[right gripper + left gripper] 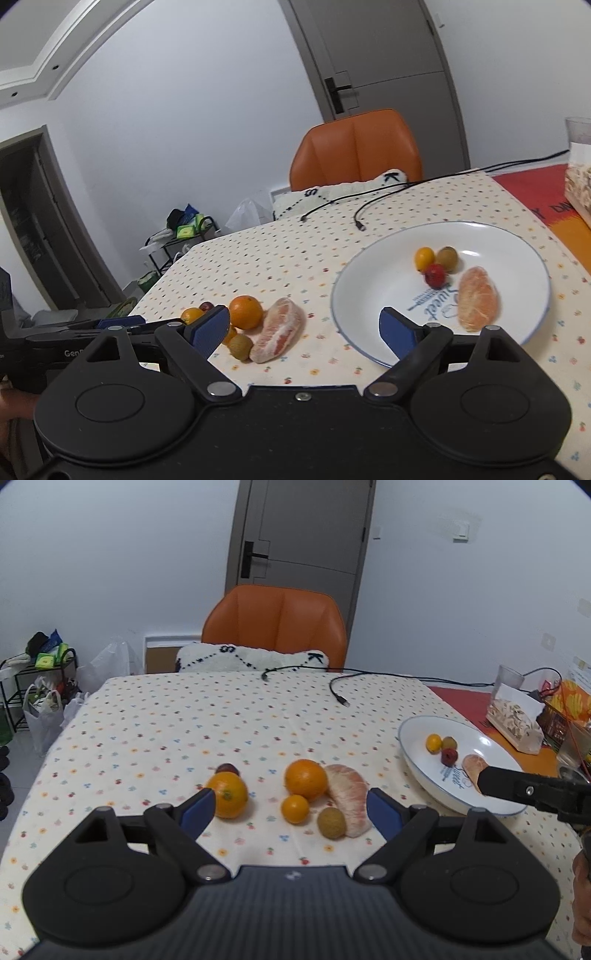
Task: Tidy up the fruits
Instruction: 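Grasp a large orange with the left tool while the right tool grasps another brown kiwi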
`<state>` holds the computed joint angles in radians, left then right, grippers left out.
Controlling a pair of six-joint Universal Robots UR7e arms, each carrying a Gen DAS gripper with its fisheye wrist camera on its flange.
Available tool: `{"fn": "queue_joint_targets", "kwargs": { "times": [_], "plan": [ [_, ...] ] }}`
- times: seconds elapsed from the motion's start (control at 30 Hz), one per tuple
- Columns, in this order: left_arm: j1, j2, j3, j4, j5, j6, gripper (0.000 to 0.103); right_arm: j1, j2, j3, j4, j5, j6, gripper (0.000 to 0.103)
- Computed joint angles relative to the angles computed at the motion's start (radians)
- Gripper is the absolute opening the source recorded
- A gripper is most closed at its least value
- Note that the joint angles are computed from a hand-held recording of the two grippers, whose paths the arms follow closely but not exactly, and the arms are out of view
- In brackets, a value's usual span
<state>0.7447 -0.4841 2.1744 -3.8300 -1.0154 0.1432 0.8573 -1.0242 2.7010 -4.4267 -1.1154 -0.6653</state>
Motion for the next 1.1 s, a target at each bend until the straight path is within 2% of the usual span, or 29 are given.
{"fn": "queue_joint_targets", "kwargs": {
  "times": [0.23, 0.33, 0.5, 0.7, 0.8, 0.97, 1.1],
  "plan": [
    [0.037, -0.007, -0.011, -0.019, -0.010, 0.006, 0.085, 0.068, 0.019, -0.033, 0.042, -0.060, -0.023, 0.081],
    [0.056, -0.008, -0.014, -0.031, -0.021, 0.012, 0.083, 0.091, 0.031, -0.046, 0.051, -0.087, -0.029, 0.074],
    [0.086, -0.009, -0.031, -0.002, -0.039, -0.002, 0.073, 0.128, 0.054, -0.074, 0.067, -0.142, -0.021, 0.063],
    [0.112, 0.002, -0.057, 0.009, -0.055, 0.010, 0.066, 0.177, 0.067, -0.107, 0.112, -0.189, -0.016, 0.056],
    [0.126, 0.006, -0.073, 0.020, -0.062, 0.007, 0.063, 0.203, 0.075, -0.126, 0.133, -0.219, -0.015, 0.056],
    [0.150, 0.019, -0.105, 0.041, -0.080, 0.012, 0.061, 0.235, 0.088, -0.157, 0.172, -0.260, -0.017, 0.047],
    [0.163, 0.036, -0.135, 0.061, -0.082, 0.011, 0.059, 0.243, 0.097, -0.172, 0.192, -0.278, -0.015, 0.046]
  ]
}}
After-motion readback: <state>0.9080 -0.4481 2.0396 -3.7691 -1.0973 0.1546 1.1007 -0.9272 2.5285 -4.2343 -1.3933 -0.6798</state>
